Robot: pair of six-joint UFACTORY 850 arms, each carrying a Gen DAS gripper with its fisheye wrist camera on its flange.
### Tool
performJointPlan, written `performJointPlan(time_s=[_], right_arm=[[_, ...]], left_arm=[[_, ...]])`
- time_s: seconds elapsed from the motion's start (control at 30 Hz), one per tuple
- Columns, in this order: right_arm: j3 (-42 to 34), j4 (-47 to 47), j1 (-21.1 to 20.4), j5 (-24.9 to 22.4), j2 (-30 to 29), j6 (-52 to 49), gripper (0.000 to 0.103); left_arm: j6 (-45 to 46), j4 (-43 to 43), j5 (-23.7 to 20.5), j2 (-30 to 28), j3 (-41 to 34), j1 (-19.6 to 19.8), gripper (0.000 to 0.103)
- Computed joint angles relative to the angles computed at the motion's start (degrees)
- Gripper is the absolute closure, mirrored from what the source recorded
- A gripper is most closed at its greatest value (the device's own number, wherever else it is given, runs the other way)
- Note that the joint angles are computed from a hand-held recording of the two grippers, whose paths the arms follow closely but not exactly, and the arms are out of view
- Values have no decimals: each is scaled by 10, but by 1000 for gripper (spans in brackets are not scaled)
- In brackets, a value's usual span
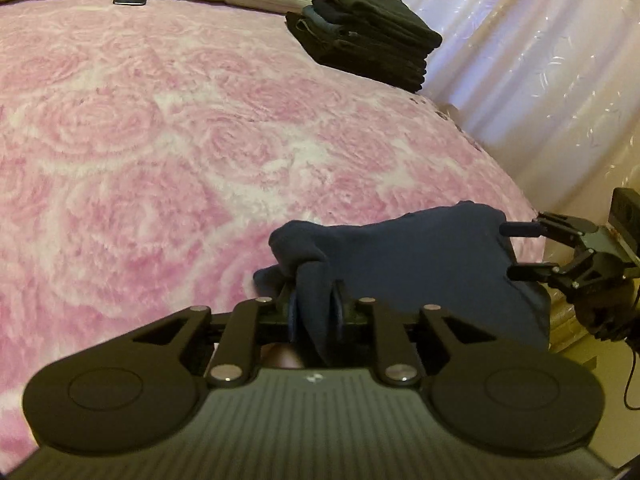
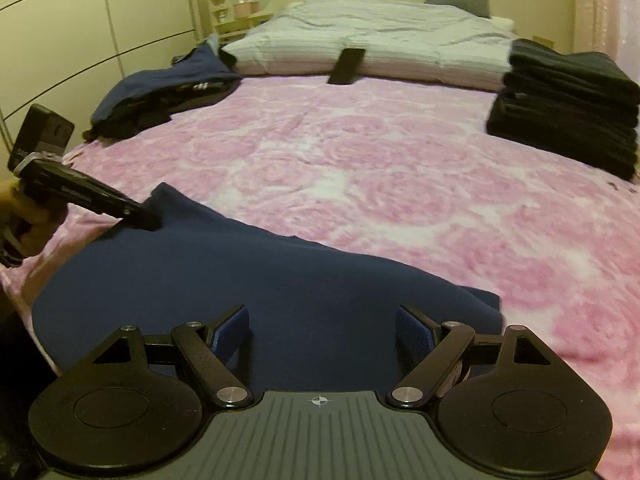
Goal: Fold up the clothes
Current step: 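Regrasp the folded shirt's edge with the left gripper while the right gripper grasps its corner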
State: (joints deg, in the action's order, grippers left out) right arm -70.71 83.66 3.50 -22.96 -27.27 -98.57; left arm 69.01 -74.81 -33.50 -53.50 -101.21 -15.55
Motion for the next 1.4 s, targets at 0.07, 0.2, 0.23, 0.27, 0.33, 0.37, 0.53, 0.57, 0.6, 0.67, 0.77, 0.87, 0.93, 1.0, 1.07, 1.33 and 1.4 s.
performJointPlan(time_s=[0.07,0.2,0.23,0.27,0.33,0.37,0.53,0.57,0.6,0.67,0.77,0.87,0.93,1.0,1.07,1.33,1.4], right_arm=[[-14,-19,-2,-24,-13,31,20],[-57,-91,-7,-64,-56,148,20],[-61,-88,-11,-69,-59,151,20],[-63,-95,-12,-62,-58,164,20],[-63,-117,-10,-36,-51,192,20],[-61,-127,-9,-20,-46,202,20],[-68,-61,-8,-39,-49,140,20],[-78,-69,-8,-49,-57,147,20],[-92,-96,-7,-51,-68,177,20],[-115,-153,-9,-50,-89,243,20],[-116,-128,-33,-64,-94,247,32],[-103,-125,-45,-40,-72,269,34],[-101,-96,-55,-35,-63,244,34],[-113,-99,-64,-29,-67,260,34],[-139,-127,-73,-38,-85,298,41],[-219,-277,-82,-118,-147,355,80],[-202,-273,-78,-109,-136,320,80]], left_arm=[[1,0,0,-2,0,1,84],[25,3,27,10,15,-8,83],[36,-4,38,22,27,-7,82],[48,-12,50,34,38,-5,78],[76,-32,71,57,62,-3,74],[98,-51,81,69,75,-1,76],[175,-91,57,92,99,-9,81],[158,-62,58,84,89,-15,80],[140,-32,58,75,78,-21,80],[74,50,67,53,53,-29,79],[73,36,57,39,48,-23,79],[89,23,58,44,57,-22,79],[96,19,61,45,59,-23,79],[94,20,59,45,60,-22,79],[87,24,58,43,56,-22,79],[63,45,64,43,52,-25,79],[58,48,66,43,51,-26,79]])
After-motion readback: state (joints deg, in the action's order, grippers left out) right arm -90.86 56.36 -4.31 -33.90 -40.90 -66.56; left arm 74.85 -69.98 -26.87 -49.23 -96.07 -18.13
